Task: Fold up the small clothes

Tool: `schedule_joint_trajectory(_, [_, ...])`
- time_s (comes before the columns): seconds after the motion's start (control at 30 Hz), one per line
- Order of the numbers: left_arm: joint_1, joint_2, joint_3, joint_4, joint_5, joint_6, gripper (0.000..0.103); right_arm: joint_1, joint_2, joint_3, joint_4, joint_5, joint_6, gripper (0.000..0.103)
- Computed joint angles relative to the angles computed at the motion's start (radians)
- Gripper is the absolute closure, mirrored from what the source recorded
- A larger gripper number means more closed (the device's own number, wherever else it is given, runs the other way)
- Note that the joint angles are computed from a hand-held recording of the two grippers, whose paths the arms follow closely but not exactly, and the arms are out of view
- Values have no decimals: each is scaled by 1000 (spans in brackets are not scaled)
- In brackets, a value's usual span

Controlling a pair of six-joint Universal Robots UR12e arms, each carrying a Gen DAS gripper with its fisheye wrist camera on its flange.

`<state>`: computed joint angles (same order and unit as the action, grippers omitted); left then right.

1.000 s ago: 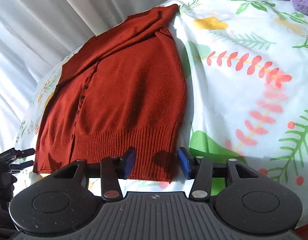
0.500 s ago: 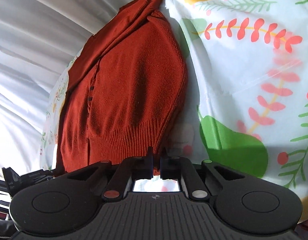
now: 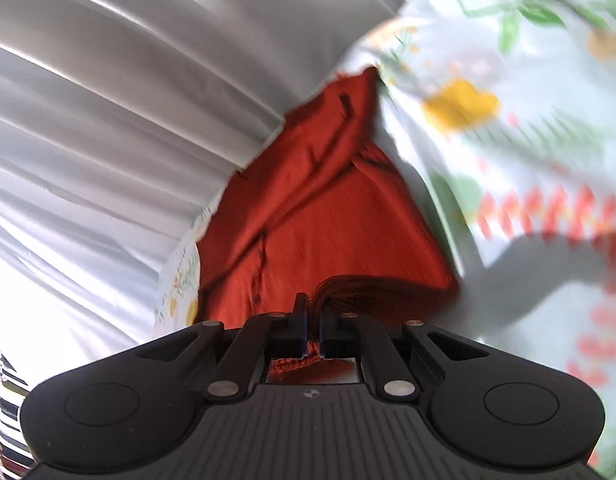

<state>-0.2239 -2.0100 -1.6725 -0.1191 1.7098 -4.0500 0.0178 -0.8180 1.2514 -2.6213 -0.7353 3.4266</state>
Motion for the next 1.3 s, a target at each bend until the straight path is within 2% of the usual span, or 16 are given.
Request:
schedule_joint_trajectory(0.1, [17,-49,64,-60,16,7,95,31,50,-96,-29,-97,7,99])
schedule_joint_trajectory(0.17, [33,-81,100,-107,-14,13,95,55,82,-156,-27,-185,-23,99])
schedule_joint_trajectory(0.23, [39,-111,141,-180,-19,31,95,79,114,-216,10,-276,-66,99])
schedule_joint_trajectory(0.33, [43,-138,174,-245,-28,81,95,103,154,-281,69,-353,-145,99])
schedule_joint_trajectory(0.47, [51,-136,159,-207,-55,163,90,116,169,-300,92,-413,-229,98])
schedule_joint_trajectory(0.5, [54,-130,142,-164,-72,187,84,113,164,-288,69,-408,-226,97])
schedule_joint_trajectory(0.53, [56,-125,127,-121,-83,222,68,110,155,-270,43,-411,-217,92])
schedule_joint_trajectory(0.57, [55,-120,114,-80,-79,259,60,108,147,-253,10,-431,-205,85])
schedule_joint_trajectory(0.6, [53,-115,104,-52,-66,293,47,108,142,-237,-36,-459,-207,68])
schedule_joint_trajectory(0.63, [51,-111,98,-41,-55,322,45,108,136,-218,-80,-484,-230,58])
schedule_joint_trajectory(0.73, [55,-113,93,-40,-72,373,32,104,123,-195,-90,-481,-336,56])
schedule_joint_trajectory(0.9, [58,-141,125,-120,-104,397,31,107,133,-224,16,-417,-452,56])
schedule_joint_trajectory(0.97, [61,-147,125,-111,-113,379,30,102,133,-223,4,-380,-435,56])
schedule_joint_trajectory(1.07, [64,-156,130,-98,-118,360,31,88,136,-215,-50,-340,-324,56])
schedule_joint_trajectory(1.17, [60,-167,148,-102,-95,356,37,90,145,-227,-47,-376,-293,56])
schedule_joint_trajectory(1.3, [50,-173,162,-93,-67,375,50,112,152,-240,-14,-433,-424,56])
